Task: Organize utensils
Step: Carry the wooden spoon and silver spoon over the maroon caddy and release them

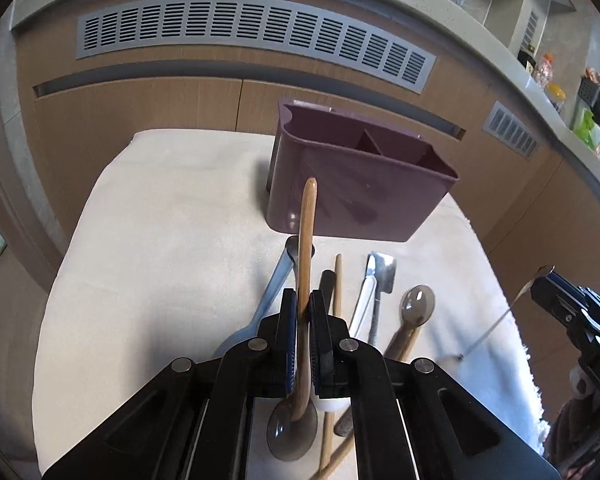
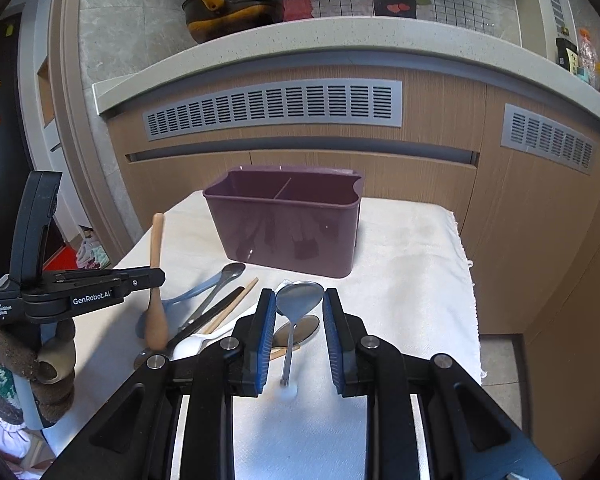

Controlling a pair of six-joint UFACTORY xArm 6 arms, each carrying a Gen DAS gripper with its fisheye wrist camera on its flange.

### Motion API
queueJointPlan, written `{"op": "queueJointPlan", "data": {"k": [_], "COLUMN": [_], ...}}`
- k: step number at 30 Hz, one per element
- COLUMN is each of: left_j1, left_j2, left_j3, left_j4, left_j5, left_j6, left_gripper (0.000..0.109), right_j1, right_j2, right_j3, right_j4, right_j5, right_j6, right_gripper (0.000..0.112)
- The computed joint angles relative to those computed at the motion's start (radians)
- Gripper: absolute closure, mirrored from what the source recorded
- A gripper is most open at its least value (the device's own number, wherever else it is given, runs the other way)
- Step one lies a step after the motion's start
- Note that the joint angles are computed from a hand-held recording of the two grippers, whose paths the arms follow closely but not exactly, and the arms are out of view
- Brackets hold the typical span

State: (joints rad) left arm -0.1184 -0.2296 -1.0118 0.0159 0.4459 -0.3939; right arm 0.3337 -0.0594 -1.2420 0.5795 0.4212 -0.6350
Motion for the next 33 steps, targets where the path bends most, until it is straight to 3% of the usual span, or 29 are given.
{"op": "queueJointPlan", "data": {"k": [1, 5, 10, 19, 23, 27, 30, 33], "left_j1": [-0.003, -0.022, -0.030, -0.024, -0.020, -0.016, -0.012, -0.010], "left_j2": [-0.016, -0.053, -0.097, -0.131, -0.134, -0.135, -0.136, -0.143], "left_j3": [0.015, 0.028, 0.034, 0.064, 0.081, 0.095, 0.102, 0.108], "left_j4": [0.005, 0.037, 0.081, 0.061, 0.014, -0.044, -0.075, -0.086], "left_j5": [-0.008, -0.040, -0.049, -0.068, -0.086, -0.102, -0.107, -0.110], "left_j6": [-0.004, -0.022, -0.048, -0.050, -0.015, 0.028, 0.049, 0.053], "left_gripper": [0.102, 0.102, 0.102, 0.102, 0.102, 0.102, 0.102, 0.102], "right_j1": [0.000, 0.007, -0.010, -0.011, 0.014, 0.024, 0.033, 0.040], "right_j2": [-0.004, -0.026, -0.016, 0.084, 0.126, 0.181, 0.188, 0.149], "right_j3": [-0.002, 0.008, -0.014, -0.048, -0.038, -0.065, -0.058, -0.022], "right_j4": [-0.003, -0.025, 0.003, -0.083, -0.144, -0.211, -0.257, -0.311], "right_j5": [0.004, -0.032, 0.020, 0.185, 0.150, 0.153, 0.141, 0.094], "right_j6": [0.000, -0.002, -0.032, 0.028, 0.088, 0.151, 0.176, 0.194], "right_gripper": [0.111, 0.111, 0.111, 0.092, 0.085, 0.084, 0.092, 0.092]}}
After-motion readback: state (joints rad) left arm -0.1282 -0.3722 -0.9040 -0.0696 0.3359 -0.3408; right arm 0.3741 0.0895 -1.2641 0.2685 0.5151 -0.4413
